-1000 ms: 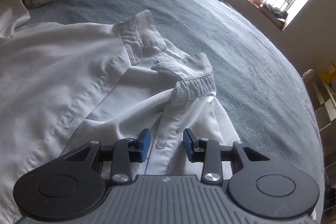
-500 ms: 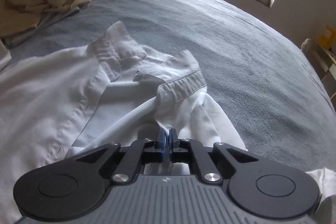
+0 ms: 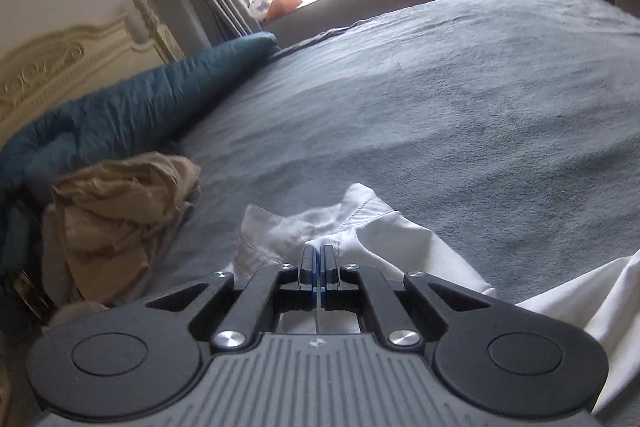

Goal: Fold clothes

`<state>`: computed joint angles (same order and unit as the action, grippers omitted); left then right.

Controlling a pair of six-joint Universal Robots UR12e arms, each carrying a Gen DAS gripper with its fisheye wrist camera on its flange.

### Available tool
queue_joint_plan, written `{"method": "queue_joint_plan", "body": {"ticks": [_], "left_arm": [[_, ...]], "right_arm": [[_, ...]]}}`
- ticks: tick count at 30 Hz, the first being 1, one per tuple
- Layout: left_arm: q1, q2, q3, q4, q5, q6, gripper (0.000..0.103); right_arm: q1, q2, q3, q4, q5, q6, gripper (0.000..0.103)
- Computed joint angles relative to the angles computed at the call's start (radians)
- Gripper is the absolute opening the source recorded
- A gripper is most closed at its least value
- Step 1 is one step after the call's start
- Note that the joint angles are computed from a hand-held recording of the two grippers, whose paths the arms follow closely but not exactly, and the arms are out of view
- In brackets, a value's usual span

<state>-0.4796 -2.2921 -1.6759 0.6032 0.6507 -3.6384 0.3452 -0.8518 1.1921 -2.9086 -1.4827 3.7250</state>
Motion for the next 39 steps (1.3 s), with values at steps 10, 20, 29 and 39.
{"method": "queue_joint_plan", "body": {"ticks": [10, 20, 29, 39], "left_arm": [[0.002, -0.003, 0.001, 0.003, -0.005, -0.014, 0.016], [-0.001, -0.007, 0.008, -0.021, -0.001, -0.006, 0.016], [-0.003, -0.003, -0.002, -0.031, 0.015, 0.027, 0.016], [-0.005, -0.002, -0.003, -0.033, 0.013, 0.029, 0.016]], "right_arm": [[0.04, 0.095, -0.156, 0.291, 0.017, -0.16, 0.002], [0.142, 0.159, -0.294, 0.355, -0.386, -0.62, 0.057], [0.162, 0.354, -0.596, 0.53, -0.603, -0.738, 0.049], [0.102, 0.257, -0.437, 0.372, -0.415, -0.373, 0.001]]}}
